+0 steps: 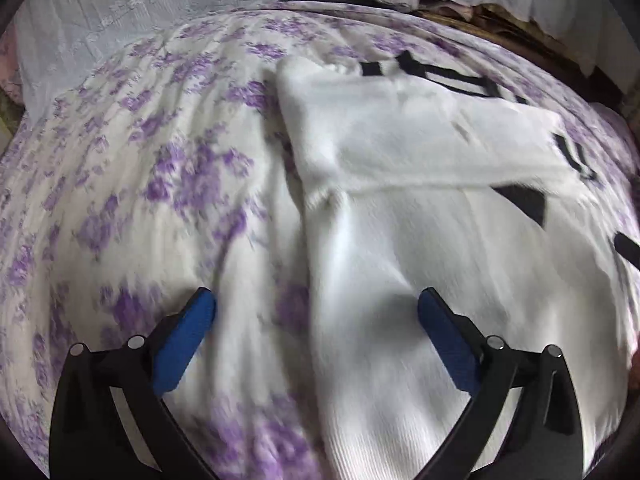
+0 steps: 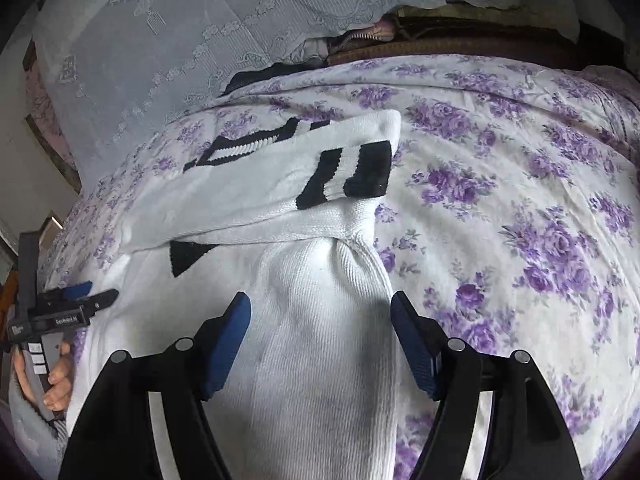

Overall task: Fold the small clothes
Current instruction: 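Move the right gripper to the black-striped hem and grasp it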

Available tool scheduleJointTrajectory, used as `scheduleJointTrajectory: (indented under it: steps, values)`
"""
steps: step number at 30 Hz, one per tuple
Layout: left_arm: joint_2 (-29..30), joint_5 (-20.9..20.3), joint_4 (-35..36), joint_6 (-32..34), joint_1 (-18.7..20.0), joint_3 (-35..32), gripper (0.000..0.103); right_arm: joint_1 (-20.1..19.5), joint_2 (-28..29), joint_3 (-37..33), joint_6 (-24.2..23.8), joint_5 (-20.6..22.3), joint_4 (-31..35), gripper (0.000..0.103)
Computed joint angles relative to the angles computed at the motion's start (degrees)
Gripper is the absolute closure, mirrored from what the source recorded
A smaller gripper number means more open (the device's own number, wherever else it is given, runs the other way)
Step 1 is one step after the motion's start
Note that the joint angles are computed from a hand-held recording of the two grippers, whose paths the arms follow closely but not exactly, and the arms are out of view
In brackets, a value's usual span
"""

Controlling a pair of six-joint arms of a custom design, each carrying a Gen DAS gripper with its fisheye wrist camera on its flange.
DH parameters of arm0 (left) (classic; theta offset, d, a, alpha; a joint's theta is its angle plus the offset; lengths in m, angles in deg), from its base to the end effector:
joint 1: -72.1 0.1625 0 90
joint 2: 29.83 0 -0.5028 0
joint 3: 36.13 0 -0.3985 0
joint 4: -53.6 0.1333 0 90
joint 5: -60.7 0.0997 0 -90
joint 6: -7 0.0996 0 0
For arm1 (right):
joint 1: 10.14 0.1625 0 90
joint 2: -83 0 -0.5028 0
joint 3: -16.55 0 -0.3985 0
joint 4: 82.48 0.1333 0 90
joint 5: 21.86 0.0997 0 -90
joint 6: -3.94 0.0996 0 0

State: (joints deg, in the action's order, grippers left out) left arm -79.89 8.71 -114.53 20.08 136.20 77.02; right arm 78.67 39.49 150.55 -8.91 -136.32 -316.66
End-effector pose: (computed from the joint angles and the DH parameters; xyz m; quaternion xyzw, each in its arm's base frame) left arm -0.0956 -0.6426 0.1427 0.2726 0.8979 -0.1590 0.3070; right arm 0.0818 -0.4951 0.1368 -0.0066 -0.8772 0.4149 0.2415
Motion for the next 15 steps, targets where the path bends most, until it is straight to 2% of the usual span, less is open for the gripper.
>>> scheduleJointTrajectory:
  steps: [3,5,7,10,15]
  values:
    - [-3.0,-7.0,3.3,-0.2,1.1,2.6,0.005,-1.5,-0.3,3.2,1.7,1.8,-2.5,0.03]
    - [-4.8,-12.5,7.0,-0.2,2.0,3.8,0.005,-3.2,-0.6,5.3,3.6,4.4,-3.2,0.03]
    - [-5.6,-14.3,7.0,1.0,1.8,5.4,0.005,-4.2,-0.5,6.9,4.2,6.7,-4.7,0.03]
    - [-7.1,-19.7,7.8,2.3,1.7,7.5,0.005,-5.2,-0.1,9.2,4.5,10.4,-6.5,0.03]
    - [-9.4,-26.7,9.4,4.0,2.3,9.3,0.005,-7.7,1.9,14.2,3.5,19.4,-11.5,0.029]
